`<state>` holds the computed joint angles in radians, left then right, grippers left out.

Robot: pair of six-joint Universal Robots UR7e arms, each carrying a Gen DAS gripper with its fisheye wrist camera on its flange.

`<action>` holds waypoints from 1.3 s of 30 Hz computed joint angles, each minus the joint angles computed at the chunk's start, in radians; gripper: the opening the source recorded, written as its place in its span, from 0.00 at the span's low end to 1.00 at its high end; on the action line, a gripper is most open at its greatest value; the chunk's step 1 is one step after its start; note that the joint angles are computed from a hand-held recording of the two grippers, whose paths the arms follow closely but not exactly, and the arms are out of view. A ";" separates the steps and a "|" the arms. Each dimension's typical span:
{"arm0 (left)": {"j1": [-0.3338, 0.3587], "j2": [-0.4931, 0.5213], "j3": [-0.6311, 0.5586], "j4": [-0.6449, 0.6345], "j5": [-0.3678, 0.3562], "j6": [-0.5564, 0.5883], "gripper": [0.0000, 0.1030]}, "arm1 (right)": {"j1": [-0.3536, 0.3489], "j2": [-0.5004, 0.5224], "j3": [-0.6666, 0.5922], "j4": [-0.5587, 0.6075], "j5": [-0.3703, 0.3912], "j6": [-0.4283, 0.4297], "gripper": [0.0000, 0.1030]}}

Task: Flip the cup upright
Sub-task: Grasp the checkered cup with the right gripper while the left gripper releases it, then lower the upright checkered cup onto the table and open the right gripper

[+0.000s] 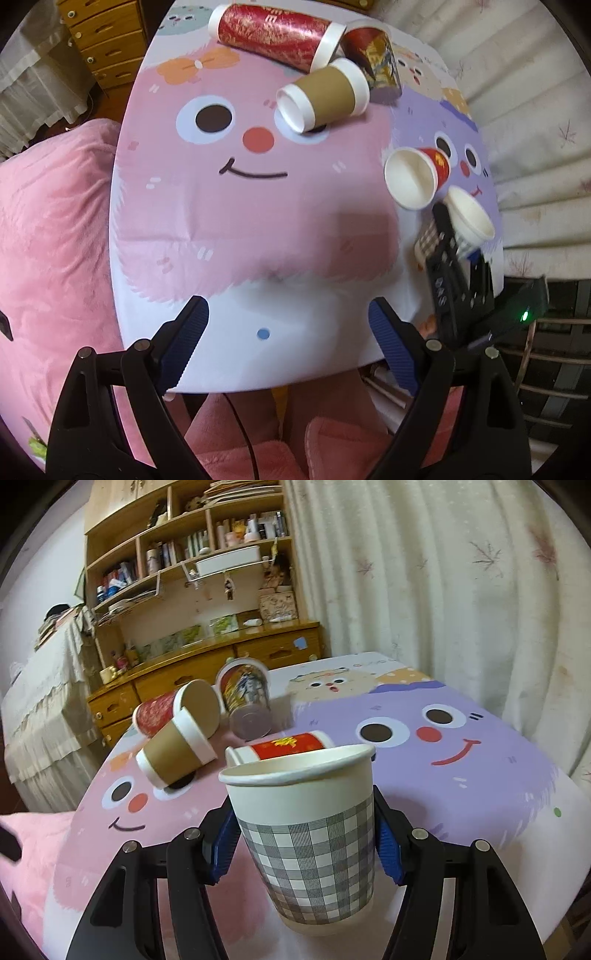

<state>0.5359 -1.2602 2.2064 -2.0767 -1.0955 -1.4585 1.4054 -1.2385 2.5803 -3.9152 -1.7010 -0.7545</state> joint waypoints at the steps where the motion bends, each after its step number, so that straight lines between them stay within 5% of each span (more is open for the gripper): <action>1: -0.001 0.006 -0.005 0.009 0.007 -0.008 0.84 | -0.008 -0.008 0.006 0.008 0.012 -0.005 0.62; 9: -0.016 0.094 -0.065 0.054 0.040 -0.087 0.84 | -0.076 -0.125 0.064 0.152 0.097 -0.154 0.64; 19: -0.061 0.162 -0.093 0.071 0.053 -0.362 0.84 | -0.135 -0.413 0.016 0.734 0.078 -0.298 0.68; 21: -0.090 0.175 -0.095 0.099 0.063 -0.453 0.84 | -0.160 -0.471 -0.010 0.875 0.104 -0.379 0.83; 28: -0.192 0.221 -0.119 0.215 0.019 -0.735 0.84 | -0.185 -0.575 -0.093 1.171 0.074 -0.520 0.96; 33: -0.262 0.218 -0.121 0.249 -0.042 -0.849 0.84 | -0.137 -0.630 -0.170 1.374 -0.046 -0.464 0.99; 39: -0.320 0.257 -0.196 0.357 -0.066 -0.855 0.84 | -0.083 -0.700 -0.309 1.694 -0.175 -0.243 1.00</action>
<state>0.2156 -1.0028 2.0109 -1.7201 -1.1618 -2.3139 1.3219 -1.9384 2.2713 -2.2212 -1.8756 -0.9971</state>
